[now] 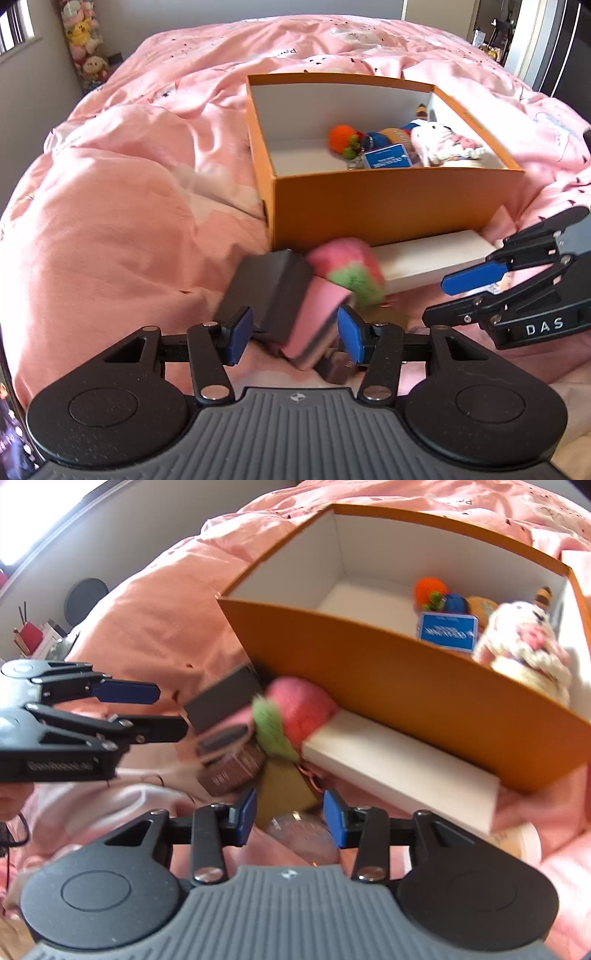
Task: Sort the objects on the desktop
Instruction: 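Move left tool to the dark grey case while right tool approaches the pink-green pompom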
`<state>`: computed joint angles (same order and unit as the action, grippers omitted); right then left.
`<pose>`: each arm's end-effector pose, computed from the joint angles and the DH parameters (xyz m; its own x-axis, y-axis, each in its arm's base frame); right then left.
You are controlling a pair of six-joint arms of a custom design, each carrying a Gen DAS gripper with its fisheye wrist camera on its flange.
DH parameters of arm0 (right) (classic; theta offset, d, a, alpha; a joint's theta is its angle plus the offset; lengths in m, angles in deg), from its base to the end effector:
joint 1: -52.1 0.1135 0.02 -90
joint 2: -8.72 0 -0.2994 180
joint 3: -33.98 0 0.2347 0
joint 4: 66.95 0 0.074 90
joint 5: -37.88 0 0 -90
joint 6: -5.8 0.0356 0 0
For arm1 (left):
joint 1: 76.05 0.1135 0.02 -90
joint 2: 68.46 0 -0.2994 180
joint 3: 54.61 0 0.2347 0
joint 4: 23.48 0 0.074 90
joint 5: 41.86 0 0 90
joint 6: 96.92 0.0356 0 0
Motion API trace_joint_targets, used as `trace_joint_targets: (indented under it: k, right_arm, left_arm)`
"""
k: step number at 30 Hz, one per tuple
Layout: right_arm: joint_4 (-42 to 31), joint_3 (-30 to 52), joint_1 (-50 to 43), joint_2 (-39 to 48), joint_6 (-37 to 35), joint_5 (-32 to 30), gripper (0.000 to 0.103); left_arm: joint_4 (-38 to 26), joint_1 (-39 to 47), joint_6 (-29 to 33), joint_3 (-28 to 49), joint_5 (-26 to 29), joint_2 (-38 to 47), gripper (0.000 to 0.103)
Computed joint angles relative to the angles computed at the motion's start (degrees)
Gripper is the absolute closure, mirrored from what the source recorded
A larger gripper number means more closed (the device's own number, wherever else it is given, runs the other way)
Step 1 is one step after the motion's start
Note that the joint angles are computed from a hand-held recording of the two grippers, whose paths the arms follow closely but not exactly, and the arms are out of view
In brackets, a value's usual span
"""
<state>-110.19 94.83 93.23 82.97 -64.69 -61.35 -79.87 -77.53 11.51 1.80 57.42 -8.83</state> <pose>0.1673 0.1537 0.2561 -0.8320 -0.2889 -0.4736 -0.4645 0.8296 0.3099 0.1580 -0.0098 0.2645 -0.7842 0.3324 -0.5239 0.3742 0.9269 0.0280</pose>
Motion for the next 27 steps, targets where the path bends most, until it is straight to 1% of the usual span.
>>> trace_joint_targets:
  k: [3, 4, 5, 8, 12, 16, 19, 22, 27]
  right_arm:
    - [2.0, 3.0, 0.9, 4.5, -0.5, -0.7, 0.071]
    - [2.5, 3.8, 0.9, 5.8, -0.6, -1.5, 0.079]
    - [2.7, 4.6, 0.9, 7.2, -0.9, -2.5, 0.083]
    - [3.1, 6.8, 1.4, 10.5, -1.6, -3.6, 0.084]
    - [2.4, 9.2, 1.0, 14.0, -2.3, -5.0, 0.084]
    - [2.5, 10.2, 0.4, 17.0, -2.3, -7.3, 0.081]
    - [2.4, 11.0, 0.2, 18.8, -2.2, -8.2, 0.08]
    - [1.9, 12.3, 0.7, 19.5, -2.7, -7.5, 0.08]
    - [1.8, 14.3, 0.2, 19.8, -3.0, -10.1, 0.079]
  left_arm:
    - [1.6, 0.6, 1.3, -0.1, -0.2, 2.1, 0.043]
    - [1.9, 0.3, 1.4, 0.0, -0.9, 2.9, 0.043]
    - [2.3, -0.2, 1.6, -0.1, -2.0, 3.5, 0.043]
    - [3.9, -1.2, 3.8, -1.1, -4.3, 4.4, 0.044]
    - [4.9, -0.5, 7.1, -1.8, -4.5, 6.3, 0.044]
    - [5.8, -0.2, 10.1, -2.5, -5.5, 7.4, 0.044]
    - [5.5, 0.6, 10.9, -2.4, -5.8, 8.1, 0.044]
    - [4.6, 2.0, 11.9, -1.9, -5.7, 7.9, 0.044]
    - [4.5, 4.1, 14.0, -1.3, -7.1, 7.2, 0.044]
